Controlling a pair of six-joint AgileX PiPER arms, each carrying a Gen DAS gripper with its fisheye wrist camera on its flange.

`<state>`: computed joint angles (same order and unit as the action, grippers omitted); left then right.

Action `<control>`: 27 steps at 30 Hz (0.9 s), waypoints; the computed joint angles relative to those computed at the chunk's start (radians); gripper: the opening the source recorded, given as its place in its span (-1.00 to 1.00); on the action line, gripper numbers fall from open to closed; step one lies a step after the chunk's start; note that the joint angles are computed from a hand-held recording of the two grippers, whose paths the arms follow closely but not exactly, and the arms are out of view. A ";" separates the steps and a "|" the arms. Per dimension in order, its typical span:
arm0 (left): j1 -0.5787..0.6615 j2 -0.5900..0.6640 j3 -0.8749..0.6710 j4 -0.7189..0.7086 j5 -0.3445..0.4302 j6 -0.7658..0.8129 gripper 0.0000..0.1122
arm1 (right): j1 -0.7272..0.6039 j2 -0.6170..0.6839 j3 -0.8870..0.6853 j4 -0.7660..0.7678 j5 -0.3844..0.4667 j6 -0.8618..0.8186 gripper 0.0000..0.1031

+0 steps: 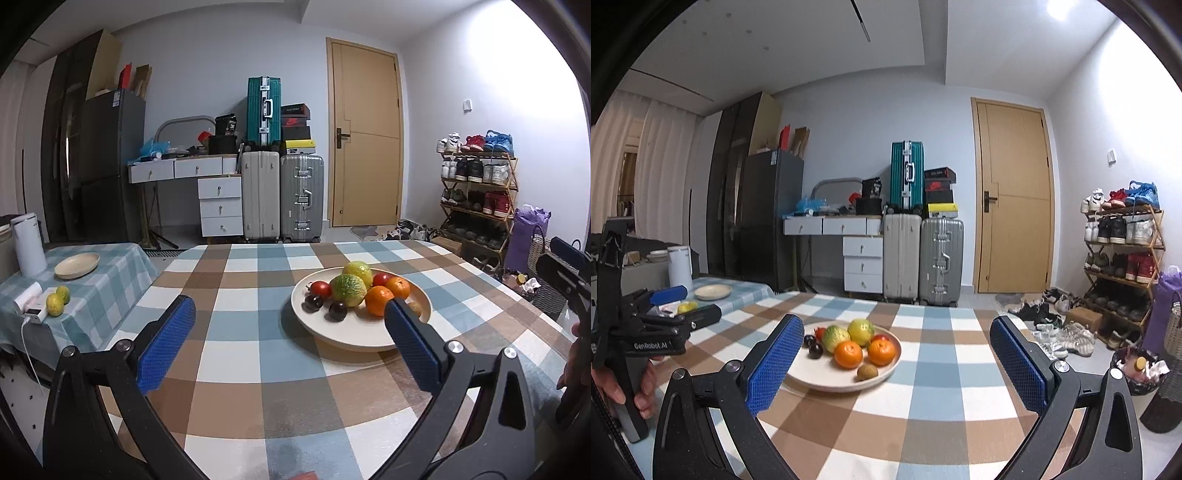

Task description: Organize fruits

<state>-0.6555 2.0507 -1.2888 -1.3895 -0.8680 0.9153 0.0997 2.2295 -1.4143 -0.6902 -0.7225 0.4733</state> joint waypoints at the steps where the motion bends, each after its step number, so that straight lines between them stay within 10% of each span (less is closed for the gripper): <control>1: 0.009 0.005 -0.003 0.000 0.016 -0.004 0.82 | 0.001 0.007 -0.013 -0.013 0.011 0.015 0.99; 11: 0.017 0.024 -0.014 0.008 0.038 0.001 0.82 | 0.029 0.082 -0.212 -0.282 0.249 0.317 1.00; 27: 0.017 0.034 -0.033 0.003 0.035 0.012 0.82 | 0.024 0.085 -0.207 -0.260 0.232 0.298 1.00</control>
<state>-0.6385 2.0851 -1.3215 -1.3861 -0.8330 0.9271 0.1237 2.3144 -1.6212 -0.9499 -0.4904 0.7717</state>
